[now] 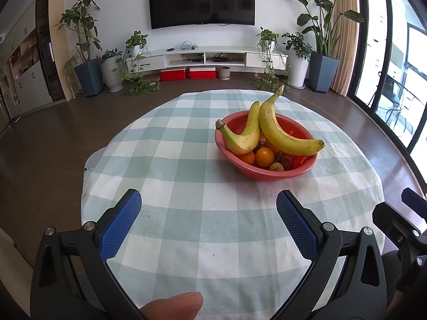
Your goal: Organize fruits
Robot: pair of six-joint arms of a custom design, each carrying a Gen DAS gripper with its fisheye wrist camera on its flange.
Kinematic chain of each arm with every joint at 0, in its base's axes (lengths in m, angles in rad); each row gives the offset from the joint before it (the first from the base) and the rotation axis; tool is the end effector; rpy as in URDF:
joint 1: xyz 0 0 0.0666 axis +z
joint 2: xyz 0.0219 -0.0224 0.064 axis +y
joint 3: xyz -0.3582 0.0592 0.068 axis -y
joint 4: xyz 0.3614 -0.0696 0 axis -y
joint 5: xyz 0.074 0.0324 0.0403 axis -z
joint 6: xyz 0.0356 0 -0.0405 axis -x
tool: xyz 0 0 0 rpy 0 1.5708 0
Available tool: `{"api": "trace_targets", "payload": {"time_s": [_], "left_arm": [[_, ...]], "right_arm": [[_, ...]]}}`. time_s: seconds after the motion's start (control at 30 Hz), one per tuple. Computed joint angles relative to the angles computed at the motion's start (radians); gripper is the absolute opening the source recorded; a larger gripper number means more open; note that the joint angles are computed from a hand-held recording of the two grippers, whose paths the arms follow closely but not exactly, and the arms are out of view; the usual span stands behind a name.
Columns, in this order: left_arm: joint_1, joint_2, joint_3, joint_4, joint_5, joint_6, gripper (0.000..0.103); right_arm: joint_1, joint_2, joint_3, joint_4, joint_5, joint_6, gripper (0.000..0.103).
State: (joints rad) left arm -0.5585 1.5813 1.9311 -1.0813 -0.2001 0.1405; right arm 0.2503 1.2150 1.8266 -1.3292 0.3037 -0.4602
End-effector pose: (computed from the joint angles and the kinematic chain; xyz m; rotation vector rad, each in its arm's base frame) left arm 0.4395 -0.2668 0.5390 0.3741 2.2573 -0.1336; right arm 0.3302 0.0730 0.6264 0.3903 2.2152 0.0328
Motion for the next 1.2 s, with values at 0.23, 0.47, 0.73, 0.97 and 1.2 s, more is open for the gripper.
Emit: {"api": "trace_targets", "payload": {"time_s": [0.23, 0.47, 0.73, 0.97, 1.2], "left_arm": [[-0.001, -0.002, -0.003, 0.001, 0.002, -0.002, 0.103], [-0.005, -0.006, -0.012, 0.005, 0.002, -0.003, 0.103], [-0.005, -0.007, -0.015, 0.008, 0.004, -0.004, 0.103], [-0.005, -0.008, -0.019, 0.008, 0.007, -0.005, 0.103], [-0.004, -0.011, -0.026, 0.013, 0.008, -0.009, 0.103]], "right_arm": [[0.0, 0.001, 0.002, -0.003, 0.0, -0.002, 0.103], [0.001, -0.005, -0.007, 0.001, 0.001, -0.004, 0.103], [0.001, -0.004, -0.004, -0.004, 0.0, -0.004, 0.103], [0.0, -0.002, 0.002, -0.007, -0.001, -0.005, 0.103], [0.001, -0.002, 0.003, -0.01, -0.001, -0.006, 0.103]]}}
